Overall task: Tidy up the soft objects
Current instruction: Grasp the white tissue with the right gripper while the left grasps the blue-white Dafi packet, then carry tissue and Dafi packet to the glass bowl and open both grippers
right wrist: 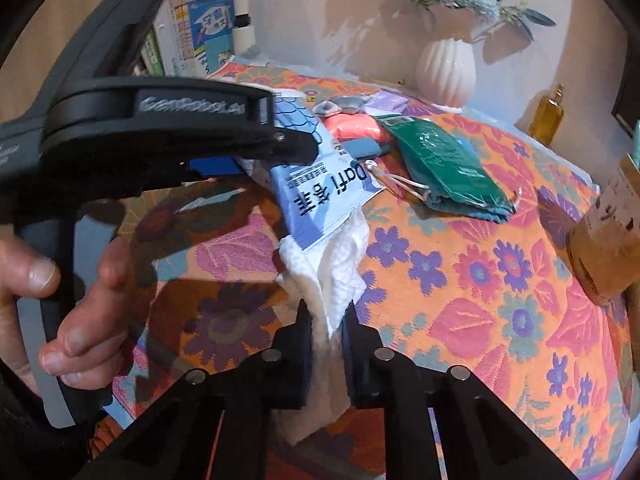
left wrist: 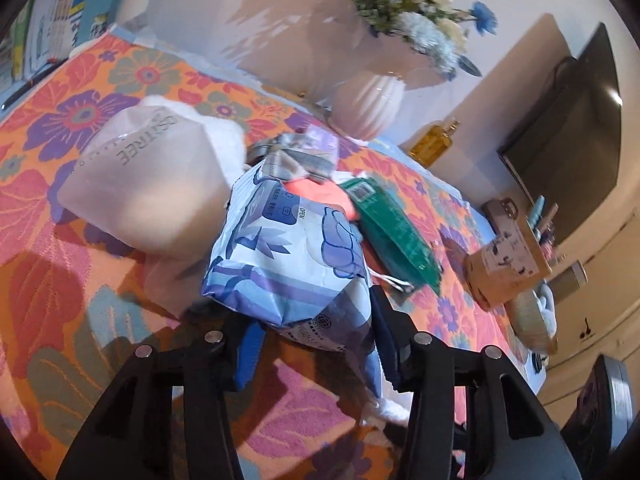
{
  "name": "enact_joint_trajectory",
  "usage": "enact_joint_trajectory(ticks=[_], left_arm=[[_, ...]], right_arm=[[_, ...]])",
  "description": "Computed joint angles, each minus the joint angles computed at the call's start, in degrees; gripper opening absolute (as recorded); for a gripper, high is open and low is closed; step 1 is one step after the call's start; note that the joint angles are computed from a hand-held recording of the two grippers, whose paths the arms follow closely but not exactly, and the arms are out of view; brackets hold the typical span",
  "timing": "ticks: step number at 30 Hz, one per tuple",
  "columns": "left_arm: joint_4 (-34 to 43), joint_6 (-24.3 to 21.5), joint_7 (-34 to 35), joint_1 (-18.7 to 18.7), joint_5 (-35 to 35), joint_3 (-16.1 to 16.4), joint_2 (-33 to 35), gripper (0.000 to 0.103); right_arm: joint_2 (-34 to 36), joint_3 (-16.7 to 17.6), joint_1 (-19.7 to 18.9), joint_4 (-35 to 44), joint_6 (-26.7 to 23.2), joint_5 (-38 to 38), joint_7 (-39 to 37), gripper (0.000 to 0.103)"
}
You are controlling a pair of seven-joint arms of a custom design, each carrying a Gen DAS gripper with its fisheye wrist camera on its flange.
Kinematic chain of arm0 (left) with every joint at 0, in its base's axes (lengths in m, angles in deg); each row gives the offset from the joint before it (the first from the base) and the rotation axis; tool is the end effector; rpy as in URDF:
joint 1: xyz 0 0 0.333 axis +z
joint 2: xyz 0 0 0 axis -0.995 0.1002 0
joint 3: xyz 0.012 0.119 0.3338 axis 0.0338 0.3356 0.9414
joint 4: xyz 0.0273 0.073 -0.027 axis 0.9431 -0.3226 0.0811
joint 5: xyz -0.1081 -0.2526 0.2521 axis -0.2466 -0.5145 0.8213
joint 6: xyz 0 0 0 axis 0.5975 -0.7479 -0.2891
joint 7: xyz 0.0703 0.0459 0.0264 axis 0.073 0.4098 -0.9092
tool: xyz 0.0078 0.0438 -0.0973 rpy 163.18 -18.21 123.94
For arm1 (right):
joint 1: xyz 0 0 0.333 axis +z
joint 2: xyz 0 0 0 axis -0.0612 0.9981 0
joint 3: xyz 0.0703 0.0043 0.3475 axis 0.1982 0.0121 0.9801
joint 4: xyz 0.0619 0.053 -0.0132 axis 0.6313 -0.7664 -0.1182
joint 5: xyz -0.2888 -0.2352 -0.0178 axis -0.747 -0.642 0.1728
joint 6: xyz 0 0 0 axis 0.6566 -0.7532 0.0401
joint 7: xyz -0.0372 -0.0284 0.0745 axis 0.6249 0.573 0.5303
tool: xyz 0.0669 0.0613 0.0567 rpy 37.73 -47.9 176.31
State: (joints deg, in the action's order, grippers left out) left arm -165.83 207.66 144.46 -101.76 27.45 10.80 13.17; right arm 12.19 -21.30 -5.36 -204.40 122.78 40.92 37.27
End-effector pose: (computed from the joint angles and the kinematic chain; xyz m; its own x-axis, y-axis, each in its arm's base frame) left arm 0.6409 -0.2117 0.3325 0.1785 -0.8447 0.5046 -0.6641 -0.4819 -0.5716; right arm 0.6251 0.0891 0.3377 0.6831 -0.7299 0.0255 -0.5772 -0.5610 -0.5934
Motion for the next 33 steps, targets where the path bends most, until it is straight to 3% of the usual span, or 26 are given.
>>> enact_joint_trajectory(ticks=[6,8,19,26,33], left_arm=[[-0.2,0.1,2.1,-4.0,-0.7,3.0,-1.2,0.046],[0.2,-0.1,2.6,-4.0,-0.4,2.5,-1.2,0.046],[8.6,-6.0,5.3,-2.0,6.0,-4.4,1.7,0.046],[21.5,-14.4,9.9,-1.3,11.4,-11.5,7.9,0.046],[35.8,-23.1,17.2,-4.3,13.2,-14.5,14.0,0.046]], right_arm=[[-0.2,-1.6,-1.0,1.1,-0.2,0.9,3.1,0.012],[-0.2,-2.1,-1.9,1.9,-0.9,1.4,4.4,0.012],[-1.1,-7.4,-4.6,4.1,-1.0,-3.3,15.7,0.012],[-2.2,-7.4,-10.2,5.1,0.2,-0.4,17.4,0.012],[-2.4,-8.9,-13.9,7.7,-0.2,2.7,18.6,0.012]])
